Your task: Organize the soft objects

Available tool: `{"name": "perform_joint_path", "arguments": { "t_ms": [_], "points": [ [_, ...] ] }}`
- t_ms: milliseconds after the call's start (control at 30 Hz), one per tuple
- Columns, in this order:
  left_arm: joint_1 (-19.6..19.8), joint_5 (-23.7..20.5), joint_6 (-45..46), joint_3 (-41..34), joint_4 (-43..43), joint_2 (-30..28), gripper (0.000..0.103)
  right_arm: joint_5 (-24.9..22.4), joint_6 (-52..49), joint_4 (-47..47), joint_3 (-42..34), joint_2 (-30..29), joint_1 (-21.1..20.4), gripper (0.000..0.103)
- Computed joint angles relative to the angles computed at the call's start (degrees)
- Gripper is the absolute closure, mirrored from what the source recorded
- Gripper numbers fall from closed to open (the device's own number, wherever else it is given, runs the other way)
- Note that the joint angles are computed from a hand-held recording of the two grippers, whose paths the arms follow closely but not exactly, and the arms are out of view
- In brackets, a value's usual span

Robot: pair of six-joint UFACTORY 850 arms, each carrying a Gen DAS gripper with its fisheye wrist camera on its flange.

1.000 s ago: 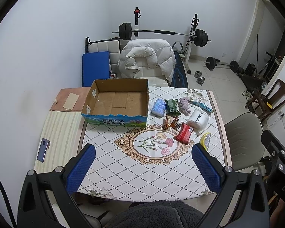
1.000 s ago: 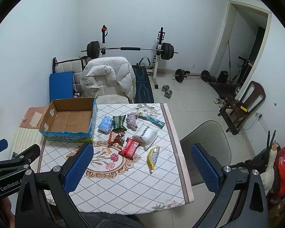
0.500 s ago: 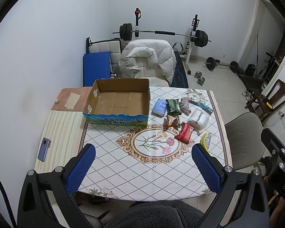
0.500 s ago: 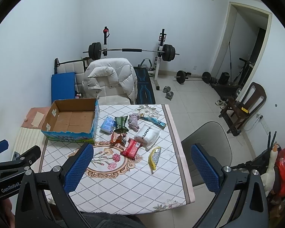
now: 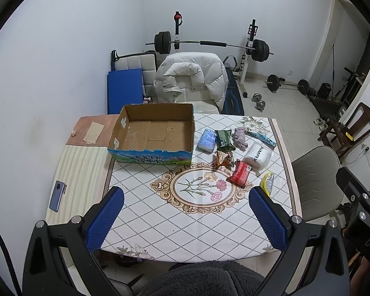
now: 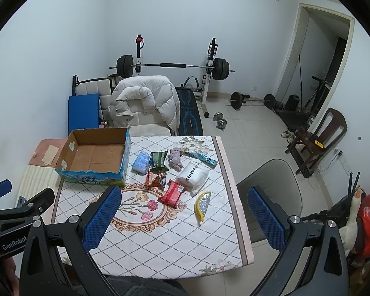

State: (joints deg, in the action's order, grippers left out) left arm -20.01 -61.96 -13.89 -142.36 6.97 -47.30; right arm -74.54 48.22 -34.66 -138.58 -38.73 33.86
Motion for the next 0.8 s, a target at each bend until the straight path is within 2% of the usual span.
{"name": "perform_joint_path", "arguments": {
  "t_ms": [33, 467, 733, 800],
  "points": [
    [0.0, -0.4, 0.14, -0.96, -0.03, -0.65, 0.0, -0.87, -0.66, 0.24, -1.9, -0.99, -0.01, 0.0],
    [-0.04, -2.17, 0.57, -4.87, -0.23, -3.05, 0.0, -0.88, -0.58, 0.35, -2.28, -1.32, 0.01, 0.0],
    [-0.07, -0.1, 0.14, -1.3, -0.02, -1.53, 0.0, 1.75, 1.14, 1.29, 2.07, 0.64, -0.25, 0.0],
    [-0.09, -0.22, 0.56, -3.74, 0.37, -3.72, 0.0, 3.93, 2.68, 2.18, 6.74, 2.87, -0.95, 0.0]
  ]
}}
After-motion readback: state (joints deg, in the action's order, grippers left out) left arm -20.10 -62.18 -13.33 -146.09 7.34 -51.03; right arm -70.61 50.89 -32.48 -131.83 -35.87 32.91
